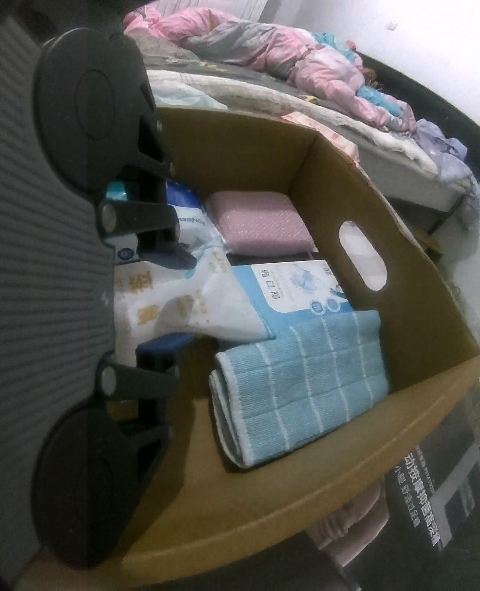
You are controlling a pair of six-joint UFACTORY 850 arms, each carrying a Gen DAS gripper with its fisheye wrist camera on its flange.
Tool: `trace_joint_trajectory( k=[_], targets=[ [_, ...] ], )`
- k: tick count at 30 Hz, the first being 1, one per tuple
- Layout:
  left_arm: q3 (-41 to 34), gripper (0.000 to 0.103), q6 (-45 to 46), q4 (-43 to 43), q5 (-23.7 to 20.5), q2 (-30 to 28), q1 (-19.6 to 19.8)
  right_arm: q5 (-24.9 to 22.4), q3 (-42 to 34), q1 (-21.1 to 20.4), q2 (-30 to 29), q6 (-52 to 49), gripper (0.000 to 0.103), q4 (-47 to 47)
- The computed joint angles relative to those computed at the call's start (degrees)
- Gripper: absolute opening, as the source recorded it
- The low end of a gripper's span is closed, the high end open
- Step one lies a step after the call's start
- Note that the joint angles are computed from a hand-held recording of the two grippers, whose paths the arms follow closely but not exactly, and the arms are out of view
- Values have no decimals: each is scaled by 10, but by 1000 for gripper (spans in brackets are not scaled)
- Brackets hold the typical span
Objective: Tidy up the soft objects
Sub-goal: 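Move both grippers back from the box toward the pink plush doll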
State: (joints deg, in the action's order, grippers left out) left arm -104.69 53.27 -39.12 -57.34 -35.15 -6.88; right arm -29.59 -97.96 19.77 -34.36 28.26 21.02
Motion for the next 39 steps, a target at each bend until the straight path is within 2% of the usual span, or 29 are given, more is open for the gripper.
trace_joint_trajectory(
  k=[6, 9, 11, 13, 16, 18, 20, 22, 25, 33, 37, 39],
  targets=[
    [-1, 68, 11, -24, 1, 22, 32, 11, 2, 1, -1, -5, 39, 11],
    [6, 69, 22, -48, -4, 37, 52, 11, 2, 7, 10, 30, 50, -34],
    [17, 69, 34, -64, -1, 50, 64, 43, 20, 19, 32, 68, 56, -101],
    [32, 70, 51, -80, 0, 66, 79, 72, 38, 28, 53, 95, 57, -141],
    [56, 70, 67, -96, 5, 88, 103, 95, 51, 32, 64, 34, 57, -54],
    [74, 70, 77, -110, 11, 102, 122, 86, 43, 33, 53, 8, 57, -15],
    [91, 70, 83, -120, 17, 114, 142, 59, 26, 34, 31, 26, 57, -20],
    [106, 70, 83, -122, 27, 124, 163, 1, -1, 34, -4, 69, 56, -51],
    [119, 70, 83, -122, 38, 132, 191, 1, 4, 35, -1, 95, 57, -59],
    [138, 70, 92, -148, 64, 143, 256, 53, 31, 54, 54, 115, 58, -72],
    [159, 70, 100, -153, 76, 151, 278, 88, 42, 67, 77, 111, 59, -56],
    [175, 70, 109, -157, 83, 158, 288, 109, 47, 79, 85, 75, 59, -12]
  ],
)
